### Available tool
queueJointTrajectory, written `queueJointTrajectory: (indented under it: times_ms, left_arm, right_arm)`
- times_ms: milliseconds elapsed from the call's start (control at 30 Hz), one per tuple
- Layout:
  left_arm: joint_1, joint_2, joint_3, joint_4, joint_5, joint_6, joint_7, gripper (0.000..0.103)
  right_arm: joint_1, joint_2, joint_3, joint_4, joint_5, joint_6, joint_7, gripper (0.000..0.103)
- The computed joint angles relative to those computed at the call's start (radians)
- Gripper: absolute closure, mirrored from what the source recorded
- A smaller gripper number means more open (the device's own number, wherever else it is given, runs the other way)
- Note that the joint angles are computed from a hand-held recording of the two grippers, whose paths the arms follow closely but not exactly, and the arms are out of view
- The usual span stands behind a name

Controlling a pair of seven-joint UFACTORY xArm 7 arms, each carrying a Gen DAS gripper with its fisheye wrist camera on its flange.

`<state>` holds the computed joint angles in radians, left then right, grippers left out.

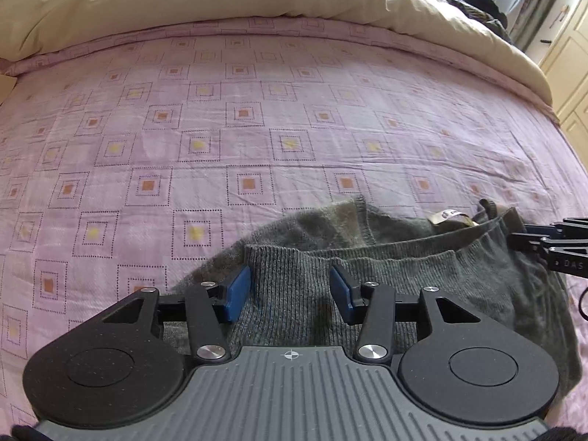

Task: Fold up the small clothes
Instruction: 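Lower the hem onto the sweater and open both grippers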

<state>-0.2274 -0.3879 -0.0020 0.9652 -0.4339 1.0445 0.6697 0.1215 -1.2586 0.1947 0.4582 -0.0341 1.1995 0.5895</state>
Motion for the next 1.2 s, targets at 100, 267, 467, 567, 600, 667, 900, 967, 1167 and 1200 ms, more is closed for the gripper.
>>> queueJointTrajectory:
  times_ms: [100,267,467,567,600,667,900,967,1167,1200]
  left_arm:
    - [-0.004,-0.004,0.007,-0.011,-0.013,0.012,0.023,0.072]
    - [-0.011,-0.063,0.007,-0.059,0.008,-0.089,0.079,0.098]
    - [-0.018,-0.005,-0.02,-0.053,0.044,-0.175,0.067,0.098]
    - [-0.018,0.024,-0.018,-0.027,0.046,-0.155,0.031,0.095]
    - [-0.016,0.022,-0.018,-0.024,0.048,-0.155,0.025,0.088]
    - [-0.012,-0.006,-0.014,-0.03,0.055,-0.166,0.029,0.073]
    - [-0.034,-0.204,0.042,-0.073,0.007,-0.06,0.063,0.056]
    - [-0.04,-0.26,0.044,-0.088,0.007,0.01,0.041,0.053]
    - [-0.06,-0.383,0.011,-0.189,0.039,0.117,0.018,0.052]
    - [-0.063,-0.393,0.006,-0.205,0.047,0.115,0.018,0.052]
  right_arm:
    - [0.018,-0.016,0.007,0.012,0.015,-0.009,0.004,0.092]
    - [-0.05,-0.008,0.018,0.049,-0.051,0.024,0.022,0.093]
    - [-0.117,0.022,-0.029,-0.007,-0.083,0.063,0.049,0.098]
    - [-0.132,-0.003,-0.05,-0.017,-0.083,0.072,0.064,0.097]
    - [-0.137,-0.017,-0.044,-0.015,-0.09,0.08,0.067,0.091]
    - [-0.141,-0.063,-0.03,-0.01,-0.101,0.094,0.077,0.075]
    - [-0.104,-0.145,0.062,0.075,-0.09,0.152,0.096,0.053]
    - [-0.079,-0.144,0.089,0.097,-0.054,0.152,0.116,0.048]
    - [0.031,-0.072,0.171,0.142,0.057,0.134,0.151,0.044]
    - [0.047,-0.059,0.18,0.139,0.07,0.13,0.159,0.044]
